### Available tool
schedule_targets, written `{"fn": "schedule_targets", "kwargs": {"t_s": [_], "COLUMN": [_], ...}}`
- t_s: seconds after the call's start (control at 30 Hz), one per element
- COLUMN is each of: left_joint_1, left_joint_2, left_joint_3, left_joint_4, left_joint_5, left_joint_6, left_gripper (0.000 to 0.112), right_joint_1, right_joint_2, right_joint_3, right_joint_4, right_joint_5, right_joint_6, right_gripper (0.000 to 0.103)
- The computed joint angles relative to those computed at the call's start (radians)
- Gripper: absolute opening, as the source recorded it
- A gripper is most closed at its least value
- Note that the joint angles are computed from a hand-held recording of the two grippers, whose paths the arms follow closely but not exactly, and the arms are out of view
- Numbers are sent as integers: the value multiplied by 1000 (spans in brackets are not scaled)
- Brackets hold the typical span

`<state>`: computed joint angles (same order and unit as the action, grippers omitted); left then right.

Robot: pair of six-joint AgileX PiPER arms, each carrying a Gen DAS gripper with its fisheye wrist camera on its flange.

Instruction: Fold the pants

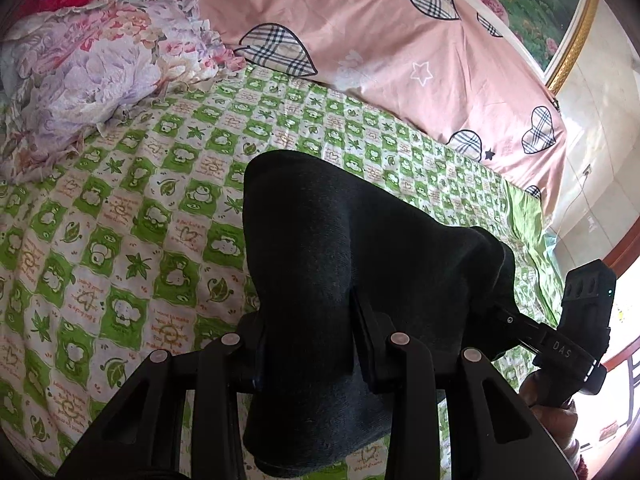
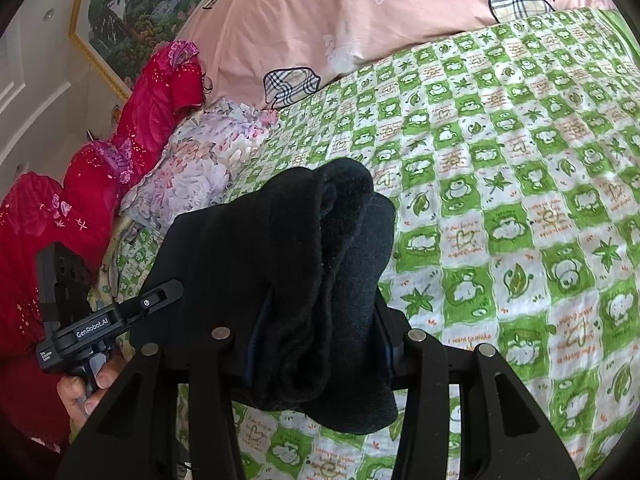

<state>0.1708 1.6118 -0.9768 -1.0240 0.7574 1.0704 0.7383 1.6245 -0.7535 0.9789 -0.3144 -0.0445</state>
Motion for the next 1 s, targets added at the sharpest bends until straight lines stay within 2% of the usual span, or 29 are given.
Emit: {"fn": "schedule_targets", "kwargs": {"t_s": [0.27, 0.53, 0.83, 1.0], "left_joint_1": [-4, -42, -58, -67], "left_joint_2": [25, 51, 76, 102], "left_joint_3": [-59, -90, -116, -131], "left_joint_4": [25, 69, 108, 118], "left_joint_5": [-50, -145, -209, -236], "left_joint_6": [-65, -131, -174, -190], "left_gripper": [35, 35, 35, 35], "right_joint_1": [-77, -133, -173, -185], "right_joint_2": [68, 144, 226, 258], "right_joint_3": [-132, -262, -361, -402], "right_joint_4": [-11, 149, 167, 353], "right_joint_5": [101, 181, 239, 253], "right_joint_6": [-100, -345, -410, -615], "right_gripper": [46, 46, 46, 46]}}
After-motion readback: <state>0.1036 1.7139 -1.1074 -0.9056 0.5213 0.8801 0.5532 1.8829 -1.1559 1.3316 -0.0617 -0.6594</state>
